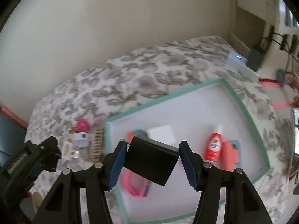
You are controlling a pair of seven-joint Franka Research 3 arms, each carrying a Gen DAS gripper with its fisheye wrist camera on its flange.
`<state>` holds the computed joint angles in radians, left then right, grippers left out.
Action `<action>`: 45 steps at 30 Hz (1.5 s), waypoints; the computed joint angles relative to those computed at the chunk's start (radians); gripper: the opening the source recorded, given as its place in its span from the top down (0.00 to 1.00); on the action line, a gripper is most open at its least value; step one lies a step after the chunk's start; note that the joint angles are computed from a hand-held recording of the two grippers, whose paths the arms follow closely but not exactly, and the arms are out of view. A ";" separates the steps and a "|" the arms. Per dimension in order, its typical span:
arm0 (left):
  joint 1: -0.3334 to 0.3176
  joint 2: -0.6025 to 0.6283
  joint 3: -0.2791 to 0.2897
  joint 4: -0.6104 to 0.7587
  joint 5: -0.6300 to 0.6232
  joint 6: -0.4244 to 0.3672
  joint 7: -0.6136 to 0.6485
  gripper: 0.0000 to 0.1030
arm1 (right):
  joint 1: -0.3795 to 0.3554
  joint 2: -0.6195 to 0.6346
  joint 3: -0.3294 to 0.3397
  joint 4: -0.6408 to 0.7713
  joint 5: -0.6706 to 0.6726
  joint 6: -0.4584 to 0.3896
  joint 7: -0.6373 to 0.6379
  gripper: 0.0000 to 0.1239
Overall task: Organize rigid objects
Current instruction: 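Carry the black toy car and black adapter over the teal tray, then open the left gripper to drop the car while the right gripper releases the adapter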
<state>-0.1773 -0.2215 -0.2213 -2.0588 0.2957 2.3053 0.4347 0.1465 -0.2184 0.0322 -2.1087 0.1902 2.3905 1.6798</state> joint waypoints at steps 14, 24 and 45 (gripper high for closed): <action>-0.075 0.159 -0.027 0.128 -0.056 0.002 0.125 0.26 | -0.083 0.014 -0.028 -0.004 -0.099 0.028 0.116 0.51; -0.099 0.239 -0.027 0.183 -0.087 -0.028 0.190 0.26 | -0.093 0.035 -0.035 0.002 -0.104 0.035 0.121 0.51; -0.105 0.258 -0.021 0.200 -0.062 -0.067 0.200 0.26 | -0.084 0.082 -0.041 0.011 -0.105 -0.012 0.112 0.50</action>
<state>-0.2822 0.0363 -0.2424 -1.8585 0.2338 2.2381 0.6347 0.0626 -0.1366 -0.0088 -2.0974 0.0856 2.3786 1.7914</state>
